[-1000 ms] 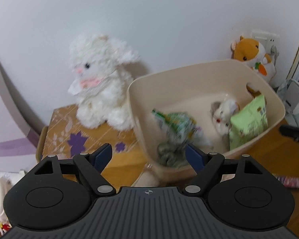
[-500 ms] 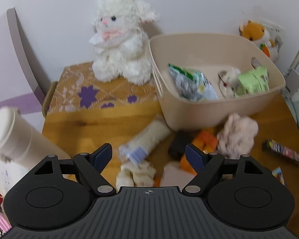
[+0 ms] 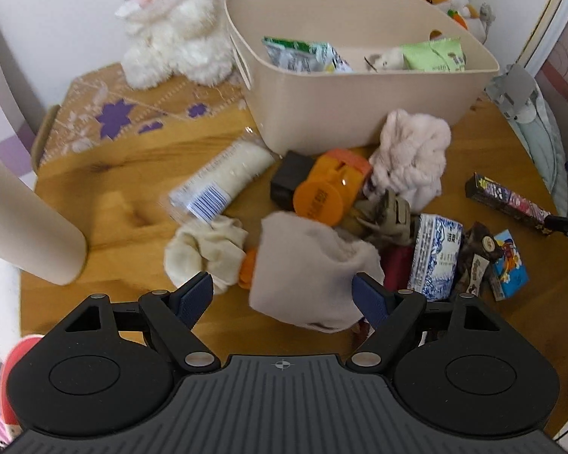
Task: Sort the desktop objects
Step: 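Grasp the beige cloth pouch with the left gripper while the right grasps the candy stick box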
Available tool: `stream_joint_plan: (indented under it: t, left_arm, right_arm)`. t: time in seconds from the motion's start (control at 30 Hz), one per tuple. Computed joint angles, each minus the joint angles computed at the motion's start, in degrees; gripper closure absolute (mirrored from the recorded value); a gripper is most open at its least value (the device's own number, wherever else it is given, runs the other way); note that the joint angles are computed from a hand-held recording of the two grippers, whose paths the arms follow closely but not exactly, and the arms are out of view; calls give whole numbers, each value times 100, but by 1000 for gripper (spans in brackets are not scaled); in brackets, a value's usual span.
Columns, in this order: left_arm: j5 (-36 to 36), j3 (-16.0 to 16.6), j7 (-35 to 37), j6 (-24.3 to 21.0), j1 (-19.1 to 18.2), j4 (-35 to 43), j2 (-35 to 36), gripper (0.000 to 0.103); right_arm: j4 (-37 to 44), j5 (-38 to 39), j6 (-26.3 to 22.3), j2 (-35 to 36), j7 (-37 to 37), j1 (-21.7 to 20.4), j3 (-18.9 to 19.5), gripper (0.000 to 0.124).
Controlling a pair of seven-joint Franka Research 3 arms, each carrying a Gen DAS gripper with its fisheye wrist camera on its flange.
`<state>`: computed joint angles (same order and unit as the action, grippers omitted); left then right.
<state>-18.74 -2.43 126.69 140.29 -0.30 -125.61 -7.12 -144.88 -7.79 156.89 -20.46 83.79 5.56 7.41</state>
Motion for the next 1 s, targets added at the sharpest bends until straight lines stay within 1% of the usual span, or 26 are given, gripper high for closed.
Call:
stream_joint_plan:
  t: [0.1,0.17,0.23,0.3,0.4,0.47,0.5,0.57,0.6,0.63,0.7,0.77,0.87,0.97,1.0]
  left_arm:
    - [4,-43,-85,-2,-19,10,85,21]
    - [39,-82,-120,24,-35,23,146,21]
    - [68,-119,-162,52,-49,33,199,21]
    - [92,-147,-220,43,-55,73,271,21]
    - [50,-182,-269,52,-56,105,346,21]
    - [-25,-197,-213,118,-59,85,364,21]
    - [-72,-195,-163,116,-56,91,381,22]
    - [-287,-182,9,14,-45,141,433,34]
    - [-331,-185,10,-55,-32,172,458,35]
    - [-325,-195,-29,-62,-17,183,475,37]
    - [-372,-209,-13,-51,3,174,479,45]
    - [-325,-227,-27,16,13,136,459,56]
    - [-187,-242,-91,167,8,54,416,65]
    - [-245,-212,-111,153,5,17,341,71]
    - [-271,-200,-94,142,2,5,311,71]
  right_arm:
    - [48,-41,43,178,-109,6,-37,24]
    - [102,-6,59,306,-223,51,-89,30]
    - [150,74,104,428,-406,128,-157,33]
    - [230,50,106,554,-444,148,-131,35]
    - [324,60,129,706,-505,211,-145,42]
    - [386,70,128,785,-516,249,-151,49]
    - [408,100,116,806,-540,278,-166,50]
    - [435,184,143,843,-588,334,-198,56]
    - [447,249,142,853,-628,368,-218,58]
    - [471,356,130,872,-702,416,-249,64]
    - [497,478,106,882,-786,465,-271,76]
    - [554,638,39,923,-839,511,-295,98]
    - [628,934,-114,936,-794,562,-340,103]
    - [627,1057,-222,868,-817,589,-337,103]
    - [611,1056,-231,829,-822,590,-329,103]
